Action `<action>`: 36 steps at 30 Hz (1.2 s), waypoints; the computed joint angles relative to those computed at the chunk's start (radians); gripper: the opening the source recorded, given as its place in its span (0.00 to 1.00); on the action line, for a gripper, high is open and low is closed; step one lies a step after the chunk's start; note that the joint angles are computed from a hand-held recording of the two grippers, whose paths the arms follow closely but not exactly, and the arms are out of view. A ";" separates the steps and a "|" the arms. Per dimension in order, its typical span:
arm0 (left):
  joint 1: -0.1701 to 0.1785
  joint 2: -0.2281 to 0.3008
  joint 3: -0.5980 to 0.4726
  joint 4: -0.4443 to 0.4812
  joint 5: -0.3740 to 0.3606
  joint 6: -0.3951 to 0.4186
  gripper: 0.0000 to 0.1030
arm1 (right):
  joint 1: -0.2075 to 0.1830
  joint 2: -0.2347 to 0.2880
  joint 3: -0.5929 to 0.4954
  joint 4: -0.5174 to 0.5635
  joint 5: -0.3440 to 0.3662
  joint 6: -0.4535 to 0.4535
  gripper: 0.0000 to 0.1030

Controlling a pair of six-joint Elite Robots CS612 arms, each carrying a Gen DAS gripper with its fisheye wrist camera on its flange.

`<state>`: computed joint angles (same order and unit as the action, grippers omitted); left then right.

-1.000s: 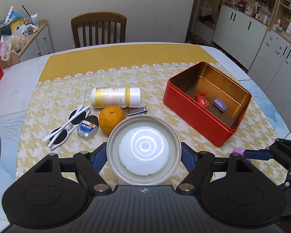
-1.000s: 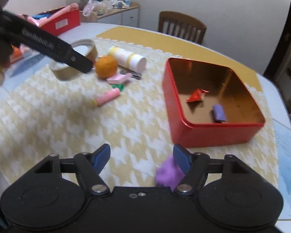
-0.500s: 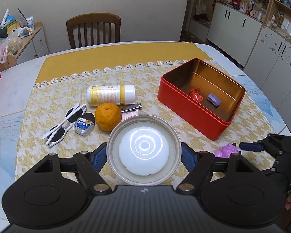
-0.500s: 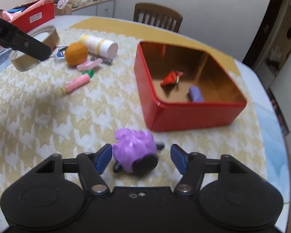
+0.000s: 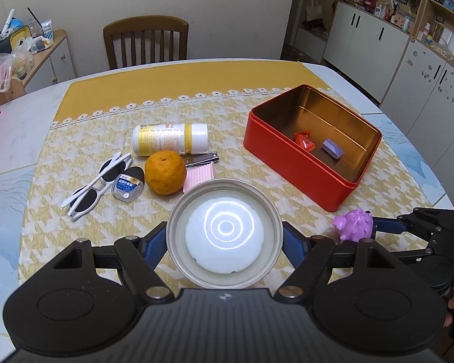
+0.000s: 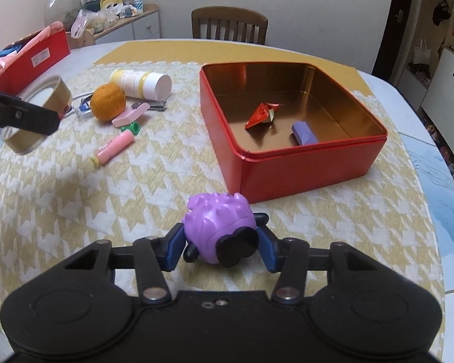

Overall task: Organize rigid objects
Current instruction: 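Lower the jar lid and plush toy into the red tin and open both tools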

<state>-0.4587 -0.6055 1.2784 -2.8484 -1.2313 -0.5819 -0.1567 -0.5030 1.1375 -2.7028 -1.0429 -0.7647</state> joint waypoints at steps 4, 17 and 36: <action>-0.001 0.006 -0.016 -0.001 -0.002 0.012 0.75 | -0.011 -0.019 0.014 0.004 0.053 -0.004 0.49; -0.004 0.083 -0.193 0.026 -0.007 0.123 0.75 | -0.021 0.010 -0.120 -0.003 0.120 0.017 0.49; 0.040 0.478 -1.004 0.568 -0.130 0.125 0.75 | 0.008 0.232 -0.541 0.191 0.006 -0.041 0.49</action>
